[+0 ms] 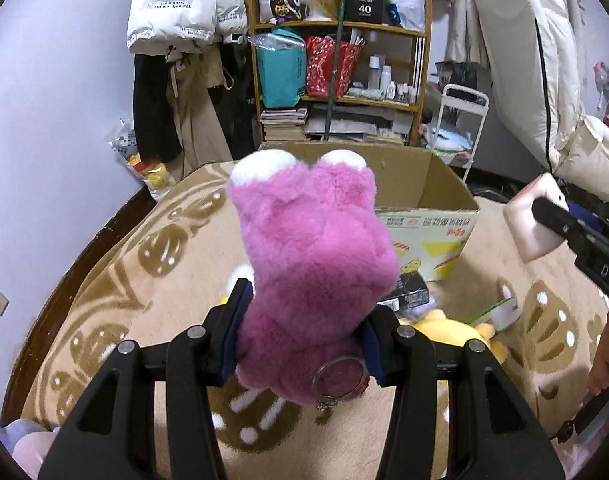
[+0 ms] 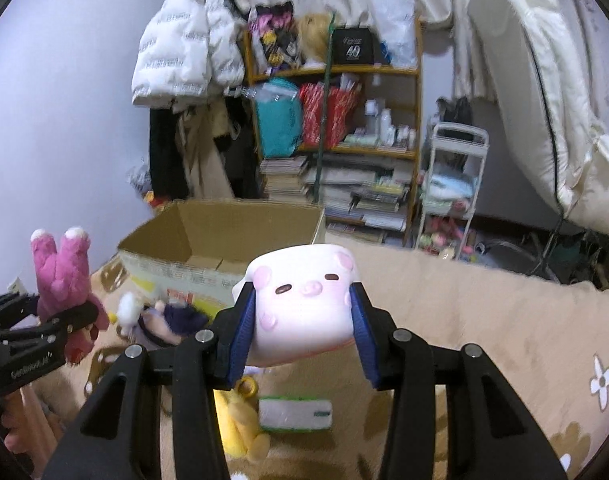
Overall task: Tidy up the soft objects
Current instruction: 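Lift both plushes and lower them into the cardboard box, opening both grippers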
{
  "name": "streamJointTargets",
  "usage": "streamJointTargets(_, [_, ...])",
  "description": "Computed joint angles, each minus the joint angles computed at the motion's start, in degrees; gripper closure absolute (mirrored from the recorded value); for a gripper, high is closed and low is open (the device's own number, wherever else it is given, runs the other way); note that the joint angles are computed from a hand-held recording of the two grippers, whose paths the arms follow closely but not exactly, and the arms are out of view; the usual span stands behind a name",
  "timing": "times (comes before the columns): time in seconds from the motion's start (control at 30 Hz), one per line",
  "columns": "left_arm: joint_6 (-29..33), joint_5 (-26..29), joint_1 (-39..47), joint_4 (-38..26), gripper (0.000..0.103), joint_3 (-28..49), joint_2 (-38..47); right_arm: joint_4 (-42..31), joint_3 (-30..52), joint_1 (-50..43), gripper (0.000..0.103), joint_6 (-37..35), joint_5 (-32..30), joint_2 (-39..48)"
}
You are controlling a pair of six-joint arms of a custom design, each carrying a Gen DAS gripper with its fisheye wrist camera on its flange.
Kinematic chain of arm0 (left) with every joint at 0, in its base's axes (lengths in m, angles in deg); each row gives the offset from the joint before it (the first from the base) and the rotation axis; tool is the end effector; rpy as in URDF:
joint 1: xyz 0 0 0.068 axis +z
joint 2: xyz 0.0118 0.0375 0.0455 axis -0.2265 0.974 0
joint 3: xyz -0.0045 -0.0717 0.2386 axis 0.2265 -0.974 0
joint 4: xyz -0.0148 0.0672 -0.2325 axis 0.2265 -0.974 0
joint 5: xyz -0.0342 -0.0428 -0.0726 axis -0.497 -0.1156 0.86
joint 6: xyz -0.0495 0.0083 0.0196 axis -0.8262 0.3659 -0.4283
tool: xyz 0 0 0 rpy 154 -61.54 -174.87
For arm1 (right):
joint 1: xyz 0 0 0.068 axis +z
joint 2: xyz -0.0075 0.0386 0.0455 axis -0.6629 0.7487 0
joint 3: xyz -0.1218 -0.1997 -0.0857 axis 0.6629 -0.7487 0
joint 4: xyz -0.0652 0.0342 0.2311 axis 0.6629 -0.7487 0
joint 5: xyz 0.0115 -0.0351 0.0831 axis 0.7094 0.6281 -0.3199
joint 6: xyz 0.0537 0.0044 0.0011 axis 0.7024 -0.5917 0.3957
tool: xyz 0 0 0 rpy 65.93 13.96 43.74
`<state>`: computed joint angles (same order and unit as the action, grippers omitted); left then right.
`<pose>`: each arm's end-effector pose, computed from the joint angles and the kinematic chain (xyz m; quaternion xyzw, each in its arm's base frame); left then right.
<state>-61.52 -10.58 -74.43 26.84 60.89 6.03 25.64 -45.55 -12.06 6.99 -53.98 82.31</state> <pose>0.1428 -0.2104 0.1275 -0.0375 0.9132 0.0315 0.4046 0.1750 0.0909 0.1465 -0.0822 0.8630 0.0941 0.4894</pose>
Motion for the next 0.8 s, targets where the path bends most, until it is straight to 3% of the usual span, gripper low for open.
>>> streamJointTargets(0.3, [1.28,-5.52,0.19,0.26,0.055,0.84,0.07,2.71,2.53,-2.0,0.055,-0.41,-2.19,1.71])
streamJointTargets(0.43, [6.07,-7.59,0.38,0.79,0.055,2.93,1.2,3.05,4.67,-1.66,0.055,-1.67,-2.4,3.44])
streamJointTargets(0.8, [21.43,-11.12,4.16,10.61,0.055,5.25,-0.77,8.59,10.03,-1.61,0.055,-5.63,-2.58,10.32])
